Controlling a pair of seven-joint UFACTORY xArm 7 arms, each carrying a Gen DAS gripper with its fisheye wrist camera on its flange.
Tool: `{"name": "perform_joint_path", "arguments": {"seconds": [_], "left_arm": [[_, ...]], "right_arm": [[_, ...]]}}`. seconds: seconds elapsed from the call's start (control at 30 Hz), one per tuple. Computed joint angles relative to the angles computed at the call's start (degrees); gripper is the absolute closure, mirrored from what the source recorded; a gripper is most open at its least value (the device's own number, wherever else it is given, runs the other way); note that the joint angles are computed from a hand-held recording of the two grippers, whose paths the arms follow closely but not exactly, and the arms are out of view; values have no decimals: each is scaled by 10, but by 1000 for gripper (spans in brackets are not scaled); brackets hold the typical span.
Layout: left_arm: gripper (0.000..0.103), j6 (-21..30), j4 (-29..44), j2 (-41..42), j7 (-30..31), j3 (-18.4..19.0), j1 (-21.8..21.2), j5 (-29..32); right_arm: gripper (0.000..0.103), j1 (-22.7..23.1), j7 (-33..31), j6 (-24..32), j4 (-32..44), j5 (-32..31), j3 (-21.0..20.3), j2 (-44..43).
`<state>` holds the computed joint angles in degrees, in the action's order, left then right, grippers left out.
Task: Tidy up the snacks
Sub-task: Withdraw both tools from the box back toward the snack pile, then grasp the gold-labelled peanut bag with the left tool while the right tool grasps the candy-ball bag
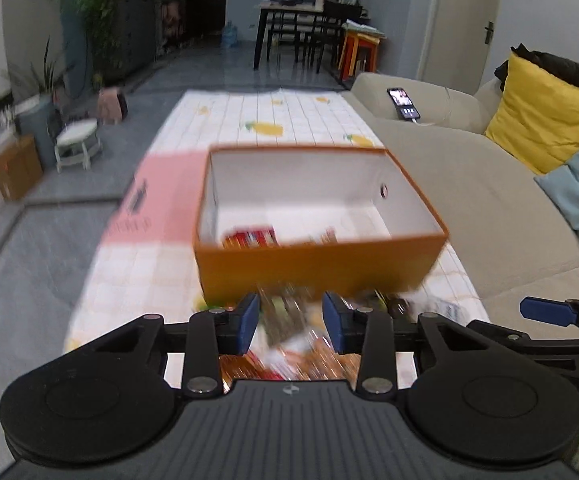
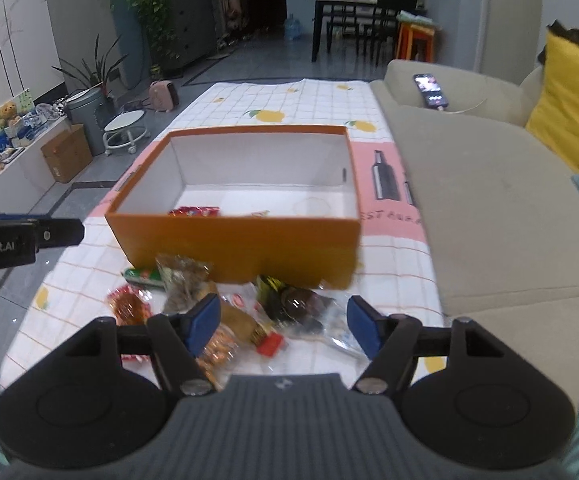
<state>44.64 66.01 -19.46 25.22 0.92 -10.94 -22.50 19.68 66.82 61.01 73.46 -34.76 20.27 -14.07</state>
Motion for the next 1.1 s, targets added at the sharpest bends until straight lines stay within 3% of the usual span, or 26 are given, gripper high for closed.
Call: {"name": "perform_joint_path", "arguments": {"seconds": [0.33,0.43,0.57,0.9,1.1], "left_arm": [[59,33,-87,-45,42,10,-16,-13],[52,31,-96,-42,52,14,-21,-30],[35,4,-105,-32,79,8,-26,-35],[21,-58,-110,14,119,-17,-34,2],[17,-99,-117,39,158,-24,-43,9]], "right_arm": [[34,-1,32,-27,-100,8,15,-47],[34,-5,21,-36,-107,14,11,-40],[34,-7,8,-48,-120,12,7,-34],[34,-16,-43,-46,-134,-31,-11,-1],[34,-10,-89,-50,-134,-65,-25,28]]}}
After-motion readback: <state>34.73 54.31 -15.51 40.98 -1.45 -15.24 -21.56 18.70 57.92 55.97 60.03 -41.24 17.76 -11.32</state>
